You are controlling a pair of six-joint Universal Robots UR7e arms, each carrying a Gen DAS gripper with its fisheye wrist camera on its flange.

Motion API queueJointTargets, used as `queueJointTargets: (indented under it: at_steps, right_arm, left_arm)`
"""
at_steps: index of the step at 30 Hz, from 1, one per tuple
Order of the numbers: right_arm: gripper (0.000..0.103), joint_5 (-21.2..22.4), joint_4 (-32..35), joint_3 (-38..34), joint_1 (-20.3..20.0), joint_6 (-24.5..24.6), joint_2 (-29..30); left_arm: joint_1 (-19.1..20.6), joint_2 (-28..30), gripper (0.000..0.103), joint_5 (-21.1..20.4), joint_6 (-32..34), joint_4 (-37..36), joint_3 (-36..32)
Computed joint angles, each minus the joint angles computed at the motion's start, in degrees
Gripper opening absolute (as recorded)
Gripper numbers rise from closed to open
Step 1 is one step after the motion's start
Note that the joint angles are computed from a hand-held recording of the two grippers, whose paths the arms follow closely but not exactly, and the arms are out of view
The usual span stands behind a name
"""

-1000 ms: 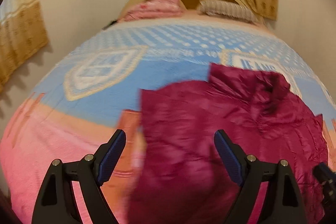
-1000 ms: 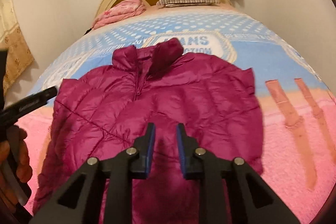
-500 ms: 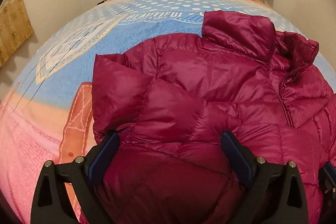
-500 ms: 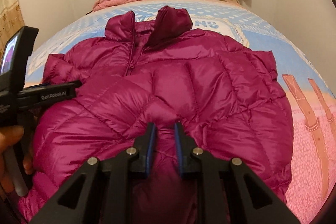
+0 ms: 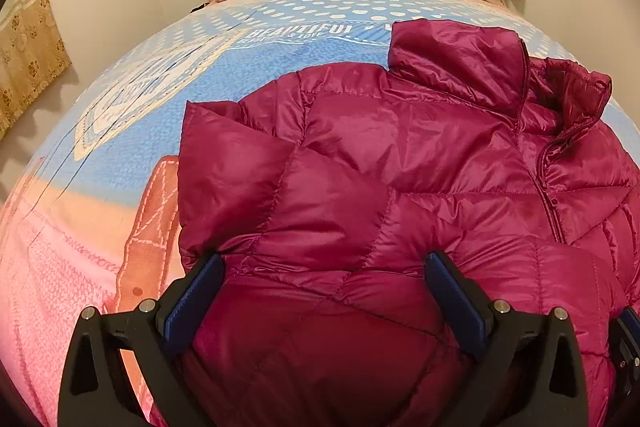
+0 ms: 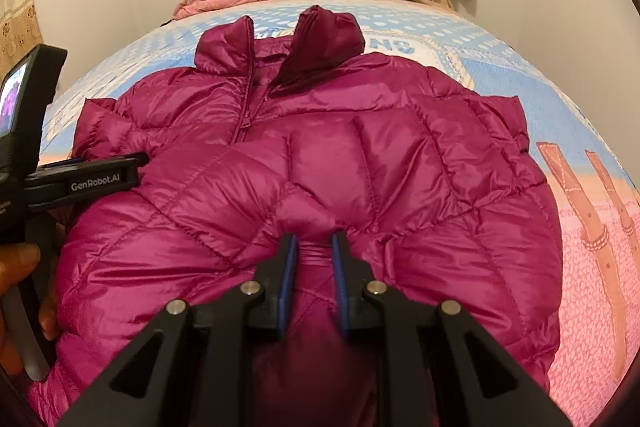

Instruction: Fold large clothes

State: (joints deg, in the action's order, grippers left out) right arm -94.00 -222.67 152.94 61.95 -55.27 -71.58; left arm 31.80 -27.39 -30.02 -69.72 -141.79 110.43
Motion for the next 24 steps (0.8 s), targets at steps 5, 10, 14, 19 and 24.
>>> queueJointTargets:
  at_steps: [5,10,14,19,24]
  right_arm:
    - [0.019,-0.5,-1.2,0.0,0.3,-0.2,0.8]
    - [0.019,-0.5,-1.4,0.0,0.3,-0.3,0.8]
    - [0.019,-0.4,-1.2,0.1,0.3,-0.3,0.7]
    - [0.019,-0.4,-1.2,0.1,0.3,-0.2,0.7]
    - [0.019,-0.4,-1.3,0.1,0.2,-0.3,0.7]
  left_arm:
    - [0.1,0.1,0.101,0.1,0.1,-0.1,-0.1]
    - [0.1,0.1,0.101,0.1,0.1,0.0,-0.1]
    - [0.0,0.1,0.101,0.1,0.0,0.1,-0.1]
    - [0.0,0.0,0.101,0.1,-0.1,0.3,-0.1]
    - [0.0,0.0,0.102,0.1,-0.3,0.5,-0.1]
